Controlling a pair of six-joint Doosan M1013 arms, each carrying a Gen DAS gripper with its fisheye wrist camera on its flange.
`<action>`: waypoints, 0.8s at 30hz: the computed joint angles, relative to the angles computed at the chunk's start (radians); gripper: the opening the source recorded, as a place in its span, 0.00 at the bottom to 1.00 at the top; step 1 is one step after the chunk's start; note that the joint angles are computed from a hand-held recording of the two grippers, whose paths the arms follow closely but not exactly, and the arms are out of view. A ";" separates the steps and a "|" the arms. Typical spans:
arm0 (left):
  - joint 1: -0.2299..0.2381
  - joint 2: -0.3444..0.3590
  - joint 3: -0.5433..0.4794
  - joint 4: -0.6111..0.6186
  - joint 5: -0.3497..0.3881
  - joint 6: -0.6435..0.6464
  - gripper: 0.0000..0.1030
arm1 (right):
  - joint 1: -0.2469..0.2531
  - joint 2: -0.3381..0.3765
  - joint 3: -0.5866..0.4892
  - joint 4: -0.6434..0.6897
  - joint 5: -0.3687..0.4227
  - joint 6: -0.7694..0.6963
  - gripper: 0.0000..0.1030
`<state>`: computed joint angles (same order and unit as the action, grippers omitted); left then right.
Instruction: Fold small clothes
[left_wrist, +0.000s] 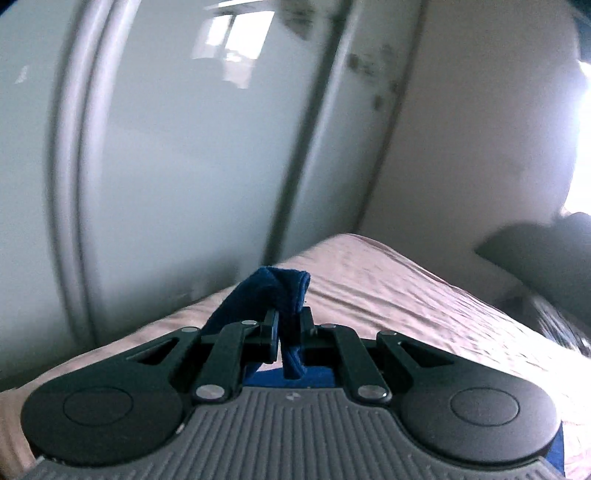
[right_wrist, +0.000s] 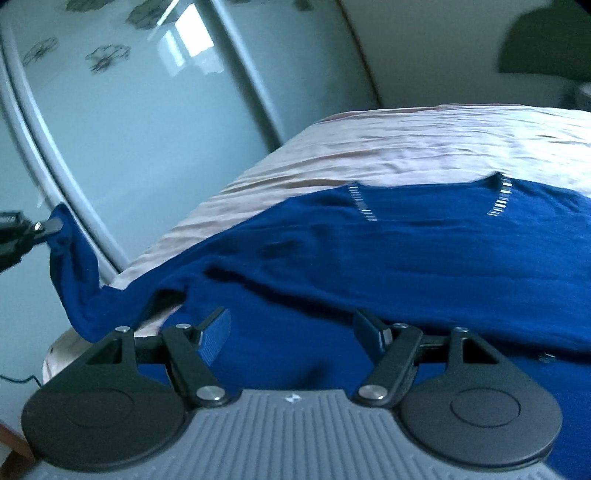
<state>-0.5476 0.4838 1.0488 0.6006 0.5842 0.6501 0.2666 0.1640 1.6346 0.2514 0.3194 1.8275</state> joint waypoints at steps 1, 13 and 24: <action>-0.009 0.020 -0.032 -0.017 0.003 0.036 0.10 | -0.005 -0.009 0.012 -0.026 -0.003 0.031 0.71; -0.107 0.250 -0.382 -0.373 0.101 0.531 0.10 | -0.055 -0.110 0.163 -0.349 -0.069 0.509 0.74; -0.199 0.316 -0.462 -0.586 0.180 0.793 0.10 | -0.069 -0.168 0.235 -0.580 -0.069 0.801 0.74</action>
